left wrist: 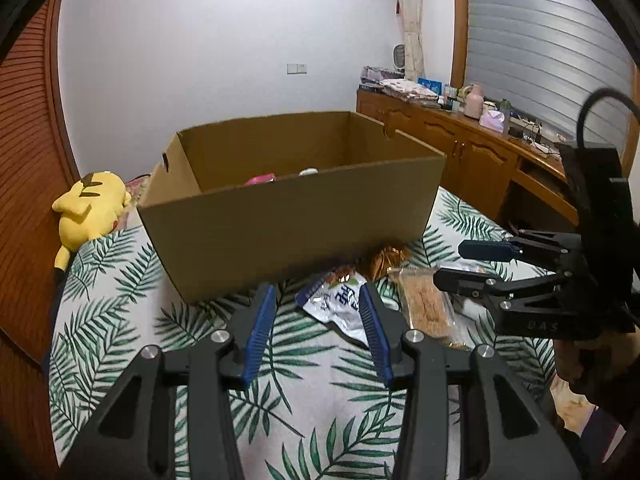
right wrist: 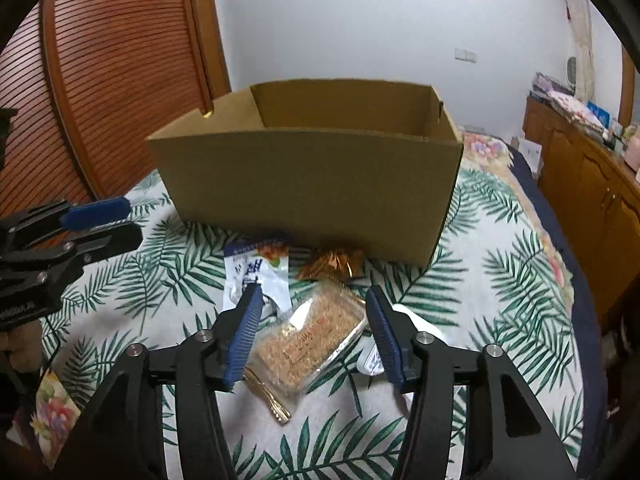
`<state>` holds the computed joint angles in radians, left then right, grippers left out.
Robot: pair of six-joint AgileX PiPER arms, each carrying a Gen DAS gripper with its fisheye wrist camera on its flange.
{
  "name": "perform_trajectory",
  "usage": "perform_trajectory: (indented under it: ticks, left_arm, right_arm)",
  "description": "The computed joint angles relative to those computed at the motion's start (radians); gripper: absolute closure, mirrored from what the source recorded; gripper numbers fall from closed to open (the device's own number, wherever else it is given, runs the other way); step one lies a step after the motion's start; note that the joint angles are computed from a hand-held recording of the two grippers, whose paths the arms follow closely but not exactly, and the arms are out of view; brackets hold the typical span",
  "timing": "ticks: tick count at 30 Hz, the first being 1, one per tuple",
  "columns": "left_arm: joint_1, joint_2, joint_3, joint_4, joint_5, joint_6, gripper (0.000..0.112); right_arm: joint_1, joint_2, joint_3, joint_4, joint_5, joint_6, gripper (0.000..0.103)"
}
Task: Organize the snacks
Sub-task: 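Move both tools back from the box toward the remaining snacks, then grasp the white-blue pouch with the left tool while the right grasps the sesame-bar tray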
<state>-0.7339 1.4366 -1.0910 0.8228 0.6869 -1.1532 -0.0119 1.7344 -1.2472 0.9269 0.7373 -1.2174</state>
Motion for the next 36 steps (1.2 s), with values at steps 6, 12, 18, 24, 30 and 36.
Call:
perform_trajectory:
  ticks: [6, 12, 18, 24, 30, 36]
  left_arm:
    - [-0.010, 0.017, 0.017, 0.007, -0.003, -0.018, 0.069]
    - [-0.012, 0.032, 0.009, -0.004, -0.004, -0.009, 0.069]
    - [-0.003, 0.055, -0.010, -0.030, -0.006, 0.013, 0.069]
    - [0.003, 0.080, -0.027, -0.040, -0.002, 0.001, 0.068]
    - [0.019, 0.097, -0.036, -0.045, -0.004, -0.031, 0.068]
    - [0.039, 0.138, -0.081, -0.085, -0.014, -0.033, 0.067]
  right_arm:
    - [0.013, 0.045, -0.019, -0.044, -0.007, 0.076, 0.038]
    - [0.027, 0.076, -0.030, -0.084, -0.010, 0.137, 0.036]
    - [0.026, 0.098, -0.045, -0.095, 0.003, 0.166, 0.034]
    - [0.037, 0.125, -0.074, -0.119, 0.027, 0.210, 0.033]
    - [0.061, 0.143, -0.093, -0.140, 0.015, 0.256, 0.030]
    - [0.065, 0.149, -0.101, -0.166, 0.021, 0.254, 0.032]
